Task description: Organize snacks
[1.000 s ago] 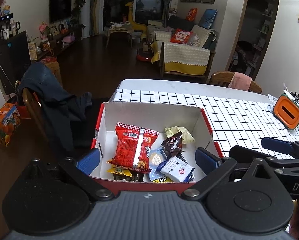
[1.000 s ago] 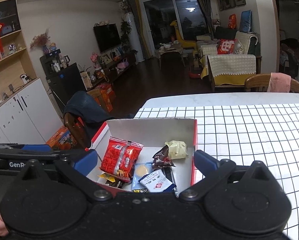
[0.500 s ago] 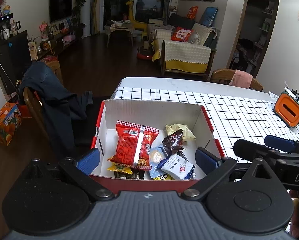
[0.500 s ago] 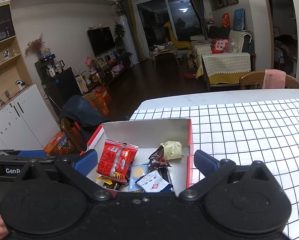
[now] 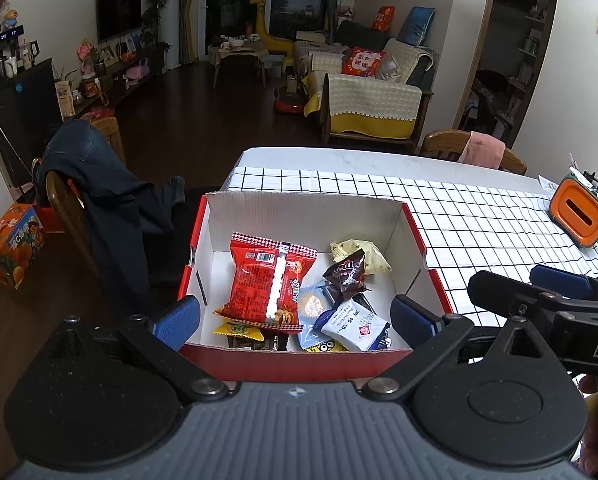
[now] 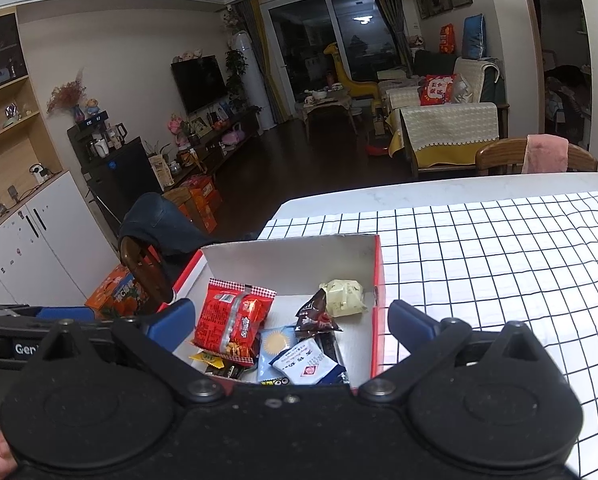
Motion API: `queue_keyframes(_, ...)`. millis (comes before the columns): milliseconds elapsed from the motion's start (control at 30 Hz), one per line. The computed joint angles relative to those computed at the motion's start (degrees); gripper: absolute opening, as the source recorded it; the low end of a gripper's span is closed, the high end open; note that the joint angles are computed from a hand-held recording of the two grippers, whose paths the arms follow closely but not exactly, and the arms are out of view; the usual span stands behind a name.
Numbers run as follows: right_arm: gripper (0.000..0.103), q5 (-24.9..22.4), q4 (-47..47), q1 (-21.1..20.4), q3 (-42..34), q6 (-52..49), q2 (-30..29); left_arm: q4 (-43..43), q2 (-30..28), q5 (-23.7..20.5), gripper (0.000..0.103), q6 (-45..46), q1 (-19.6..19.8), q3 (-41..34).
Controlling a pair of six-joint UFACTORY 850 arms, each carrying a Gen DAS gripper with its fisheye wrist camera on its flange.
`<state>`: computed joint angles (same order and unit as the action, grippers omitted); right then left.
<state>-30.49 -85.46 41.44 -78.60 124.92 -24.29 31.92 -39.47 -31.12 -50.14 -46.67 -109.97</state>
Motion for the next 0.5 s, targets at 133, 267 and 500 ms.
queue_keyframes(133,0.103,-0.13,-0.41,0.10,0.47,1.07,0.21,-0.71,-0.09,-0.29,0.102,0.37,0.02,-0.13)
queue_keyframes(267,0.103,-0.23,-0.32,0.10,0.72,1.42,0.38,-1.04,-0.03,-0.17,0.102,0.78,-0.05,0.00)
queue_keyframes(500,0.103,-0.30,-0.02,0.10,0.94,1.59,0.60,-1.37,-0.14,-0.24,0.102,0.96,-0.18,-0.07)
